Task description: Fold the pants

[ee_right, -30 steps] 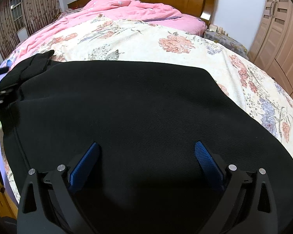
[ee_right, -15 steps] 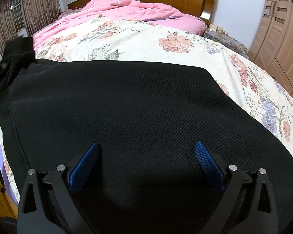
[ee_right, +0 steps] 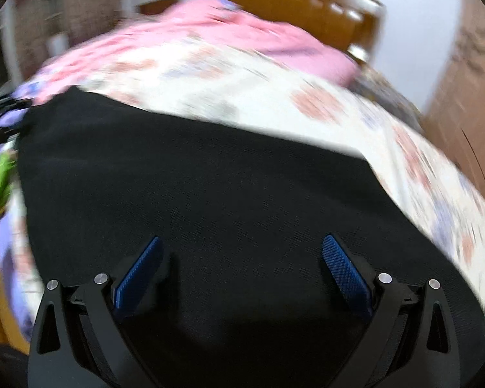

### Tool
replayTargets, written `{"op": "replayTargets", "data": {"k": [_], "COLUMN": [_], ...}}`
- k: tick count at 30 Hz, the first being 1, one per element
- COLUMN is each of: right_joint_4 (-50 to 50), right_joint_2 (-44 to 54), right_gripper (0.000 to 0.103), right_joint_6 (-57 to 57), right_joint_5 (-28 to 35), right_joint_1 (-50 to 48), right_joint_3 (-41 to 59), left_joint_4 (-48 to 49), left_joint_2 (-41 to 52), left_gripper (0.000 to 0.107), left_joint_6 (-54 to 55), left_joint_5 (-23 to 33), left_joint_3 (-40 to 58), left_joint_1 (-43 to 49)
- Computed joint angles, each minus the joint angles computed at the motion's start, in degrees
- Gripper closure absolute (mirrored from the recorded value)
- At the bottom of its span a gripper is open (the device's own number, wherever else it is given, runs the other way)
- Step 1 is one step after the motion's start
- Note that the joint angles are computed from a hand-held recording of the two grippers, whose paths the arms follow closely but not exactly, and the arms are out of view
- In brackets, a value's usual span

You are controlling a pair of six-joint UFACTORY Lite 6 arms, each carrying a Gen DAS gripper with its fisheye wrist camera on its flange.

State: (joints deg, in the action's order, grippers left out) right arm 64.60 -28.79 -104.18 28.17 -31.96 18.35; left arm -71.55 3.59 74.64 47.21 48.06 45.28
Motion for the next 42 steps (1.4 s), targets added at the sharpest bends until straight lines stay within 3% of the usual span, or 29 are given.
{"op": "replayTargets", "data": {"k": [2,4,5,7,8,10,13,16,18,23,26,29,35,37,39,42], "right_joint_4": [-0.7,-1.3,-0.7,0.4,-0.8,-2.7,-6.1,-7.9,-9.7,-14.6,-13.0,-8.9,-2.3,-7.3,-10.7,-9.1], "right_joint_2": [-1.0,4.9,10.5,22.5,28.5,37.4,48.5,54.7,56.6,62.0,62.2,59.0,52.2,55.1,58.7,61.1], "right_gripper": [0.007,0.008,0.016,0.026,0.029,0.034,0.049,0.051,0.053,0.071,0.073,0.091,0.094,0.094,0.093,0.068], "right_joint_6": [3.0,4.7,4.0,2.1,3.5,6.4,12.0,15.3,17.5,20.9,18.7,12.8,7.4,12.3,16.6,17.3], "right_joint_5": [-3.6,-5.9,-4.7,0.0,2.2,4.5,7.2,8.1,7.6,7.8,7.2,3.5,-0.9,-5.0,-3.2,2.4], "right_joint_1": [11.5,19.2,21.5,24.0,25.0,27.4,31.0,35.4,37.7,39.1,38.7,39.4,39.8,41.0,40.6,38.4], "right_joint_3": [2.2,7.5,12.2,22.4,27.8,35.9,47.0,54.0,56.1,60.8,60.1,55.7,52.0,54.2,56.9,58.6], "left_joint_4": [1.7,2.7,3.3,3.7,4.6,9.0,17.2,19.9,18.5,21.4,21.0,21.2,15.0,19.7,29.5,45.0], "left_joint_2": [-5.9,-12.9,-17.3,-21.2,-21.8,-18.9,-12.5,-5.4,-1.8,3.4,4.0,5.9,2.0,3.0,6.2,11.7], "left_gripper": [0.043,0.041,0.039,0.025,0.024,0.023,0.023,0.024,0.024,0.024,0.023,0.023,0.023,0.023,0.023,0.023], "left_joint_6": [-2.4,-3.4,-3.2,-1.9,-2.1,-3.3,-8.3,-11.6,-11.4,-13.7,-13.2,-13.2,-8.3,-12.7,-22.6,-36.9], "left_joint_5": [-8.1,-14.0,-16.8,-16.9,-15.8,-11.8,-15.2,-18.6,-19.9,-23.4,-23.4,-24.0,-26.4,-27.2,-28.3,-29.0], "left_joint_3": [-3.0,-6.6,-8.2,-8.4,-7.5,-2.8,2.5,6.7,8.6,12.3,12.9,13.6,11.0,12.4,14.8,17.3], "left_joint_1": [-2.7,-5.0,-6.4,-7.6,-8.4,-12.7,-22.6,-27.9,-28.8,-32.1,-31.9,-31.9,-31.8,-33.2,-35.1,-37.0]}}
